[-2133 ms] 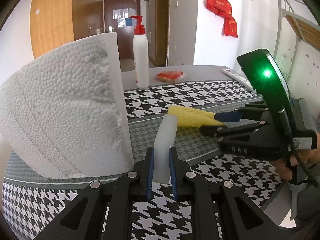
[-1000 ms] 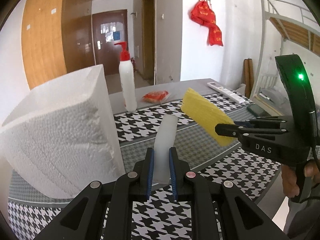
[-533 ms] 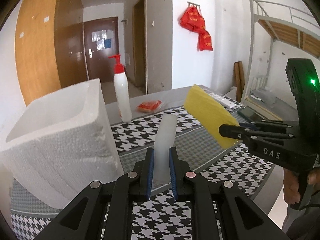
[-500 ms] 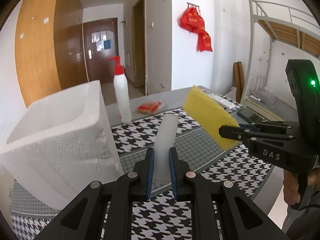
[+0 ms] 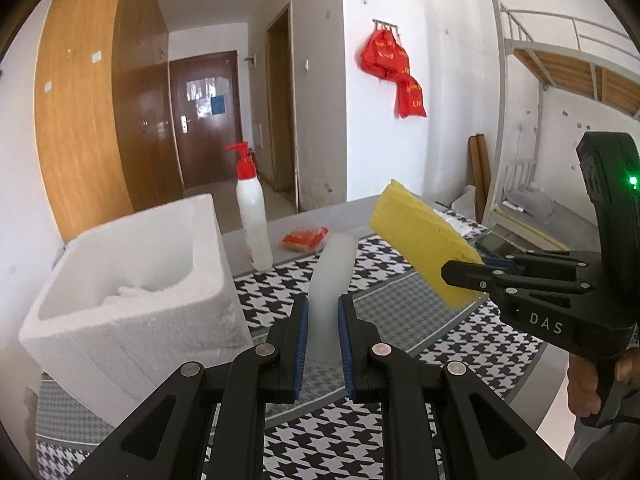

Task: Organize soft objects
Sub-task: 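Carry the white stick and yellow sponge over the white foam box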

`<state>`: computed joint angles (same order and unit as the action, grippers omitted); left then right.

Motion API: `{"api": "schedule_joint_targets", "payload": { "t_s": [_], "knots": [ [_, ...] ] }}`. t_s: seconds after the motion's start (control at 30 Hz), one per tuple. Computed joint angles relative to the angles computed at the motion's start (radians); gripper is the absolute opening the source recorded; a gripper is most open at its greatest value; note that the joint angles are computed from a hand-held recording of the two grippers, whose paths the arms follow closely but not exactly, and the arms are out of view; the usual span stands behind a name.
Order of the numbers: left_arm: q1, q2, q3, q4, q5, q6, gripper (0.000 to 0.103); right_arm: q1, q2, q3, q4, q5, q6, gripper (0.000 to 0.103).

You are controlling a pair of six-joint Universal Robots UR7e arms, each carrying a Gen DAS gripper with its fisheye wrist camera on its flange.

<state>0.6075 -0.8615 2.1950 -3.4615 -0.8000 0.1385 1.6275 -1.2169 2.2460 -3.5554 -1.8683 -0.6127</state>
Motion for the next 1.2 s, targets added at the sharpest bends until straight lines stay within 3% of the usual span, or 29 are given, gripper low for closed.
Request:
{"api": "schedule_joint_targets", "payload": {
  "t_s": [1.2],
  "knots": [
    [-0.041,-0.029,0.002,-0.176,0.07,0.122,0.016,0.056,-0.007,-0.021,-0.053,0.073,-0.049,0.014]
  ]
}}
